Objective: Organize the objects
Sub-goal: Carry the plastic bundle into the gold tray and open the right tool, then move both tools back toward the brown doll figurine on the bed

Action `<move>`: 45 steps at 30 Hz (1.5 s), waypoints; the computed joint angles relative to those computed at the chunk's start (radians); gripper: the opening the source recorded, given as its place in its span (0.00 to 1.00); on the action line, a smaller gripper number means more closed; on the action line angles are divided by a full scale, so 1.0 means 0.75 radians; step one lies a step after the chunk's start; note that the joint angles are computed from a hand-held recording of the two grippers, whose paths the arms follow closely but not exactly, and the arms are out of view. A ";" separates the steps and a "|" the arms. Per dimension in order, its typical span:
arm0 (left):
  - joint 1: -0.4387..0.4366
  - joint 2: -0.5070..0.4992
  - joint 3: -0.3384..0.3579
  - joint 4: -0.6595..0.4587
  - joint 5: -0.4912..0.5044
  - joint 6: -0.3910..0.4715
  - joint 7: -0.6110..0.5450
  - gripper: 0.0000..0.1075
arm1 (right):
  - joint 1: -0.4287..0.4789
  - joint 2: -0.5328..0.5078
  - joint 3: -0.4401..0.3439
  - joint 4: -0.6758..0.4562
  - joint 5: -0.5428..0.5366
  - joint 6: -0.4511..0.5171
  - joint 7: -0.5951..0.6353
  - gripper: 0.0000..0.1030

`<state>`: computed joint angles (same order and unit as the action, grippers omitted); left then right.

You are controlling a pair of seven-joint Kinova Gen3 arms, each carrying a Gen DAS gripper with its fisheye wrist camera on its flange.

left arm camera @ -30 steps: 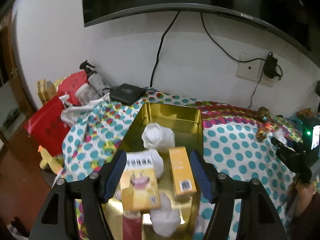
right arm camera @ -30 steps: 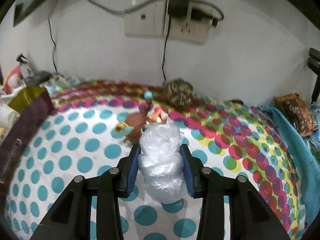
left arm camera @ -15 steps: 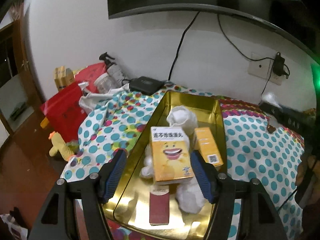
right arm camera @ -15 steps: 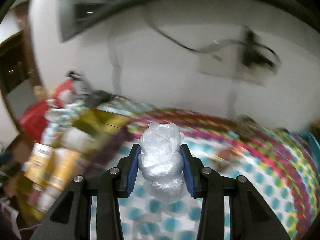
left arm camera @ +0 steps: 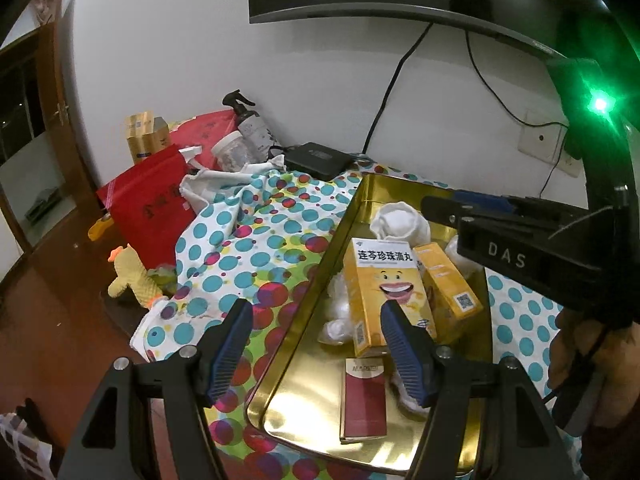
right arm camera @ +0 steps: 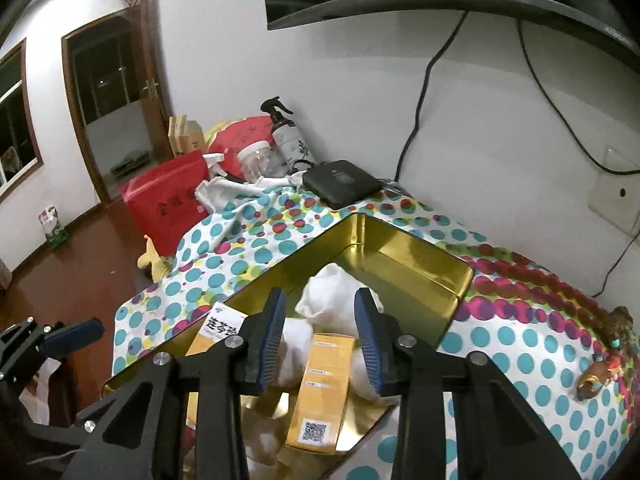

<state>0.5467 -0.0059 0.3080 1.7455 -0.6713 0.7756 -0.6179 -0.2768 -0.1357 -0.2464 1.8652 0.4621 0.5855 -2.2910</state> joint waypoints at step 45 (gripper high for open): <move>0.491 1.059 -0.051 -1.439 0.563 0.259 -1.226 0.72 | 0.708 -0.733 0.492 0.653 -0.423 -0.186 0.509 0.81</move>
<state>0.9153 0.7885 0.2698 0.6660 -0.2490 0.9698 -1.5373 0.2541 -0.6856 0.1228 2.3548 0.1445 0.4461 -1.9091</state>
